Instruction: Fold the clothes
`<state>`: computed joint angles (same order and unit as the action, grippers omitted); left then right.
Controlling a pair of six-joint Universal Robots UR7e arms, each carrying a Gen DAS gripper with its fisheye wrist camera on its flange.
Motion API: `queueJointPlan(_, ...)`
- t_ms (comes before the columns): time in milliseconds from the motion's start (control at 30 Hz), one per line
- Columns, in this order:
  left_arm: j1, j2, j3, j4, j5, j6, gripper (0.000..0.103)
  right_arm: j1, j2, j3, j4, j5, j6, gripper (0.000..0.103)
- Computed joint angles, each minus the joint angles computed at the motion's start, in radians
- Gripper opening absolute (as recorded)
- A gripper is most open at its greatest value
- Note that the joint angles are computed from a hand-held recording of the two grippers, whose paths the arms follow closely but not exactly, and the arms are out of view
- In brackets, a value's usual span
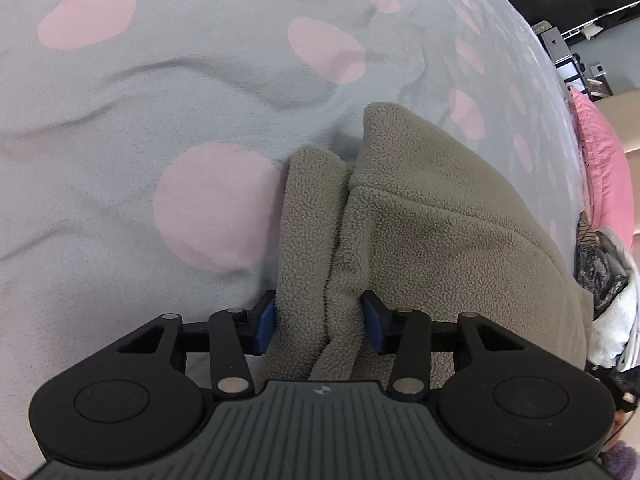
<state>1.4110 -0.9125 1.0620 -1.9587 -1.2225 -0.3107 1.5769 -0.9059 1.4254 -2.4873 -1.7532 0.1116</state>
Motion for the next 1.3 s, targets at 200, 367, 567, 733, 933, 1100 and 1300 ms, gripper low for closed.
queueJointPlan(200,0.014,-0.007,0.016,-0.032,-0.044,0.000,0.044,-0.032,-0.001,0.036,-0.041,0.059,-0.013,0.093)
queueJointPlan(367,0.057,-0.010,-0.001,-0.044,-0.171,0.023,0.044,-0.048,-0.022,0.084,-0.072,0.133,-0.034,0.079)
queueJointPlan(567,0.076,0.008,-0.025,-0.044,-0.249,0.074,0.049,-0.083,-0.034,0.102,-0.028,0.247,-0.005,0.074)
queueJointPlan(733,0.104,0.023,-0.066,-0.012,-0.348,0.123,0.055,-0.086,-0.036,0.110,-0.033,0.256,-0.004,0.076)
queueJointPlan(933,0.121,0.030,-0.080,-0.008,-0.471,0.200,0.074,-0.086,-0.037,0.116,-0.042,0.249,-0.006,0.077)
queueJointPlan(1100,0.112,0.033,-0.059,-0.010,-0.415,0.213,0.077,-0.081,-0.035,0.125,-0.062,0.237,-0.003,0.078)
queueJointPlan(1300,0.113,0.032,-0.068,0.005,-0.401,0.160,0.073,-0.061,-0.027,0.135,-0.109,0.192,-0.008,0.073)
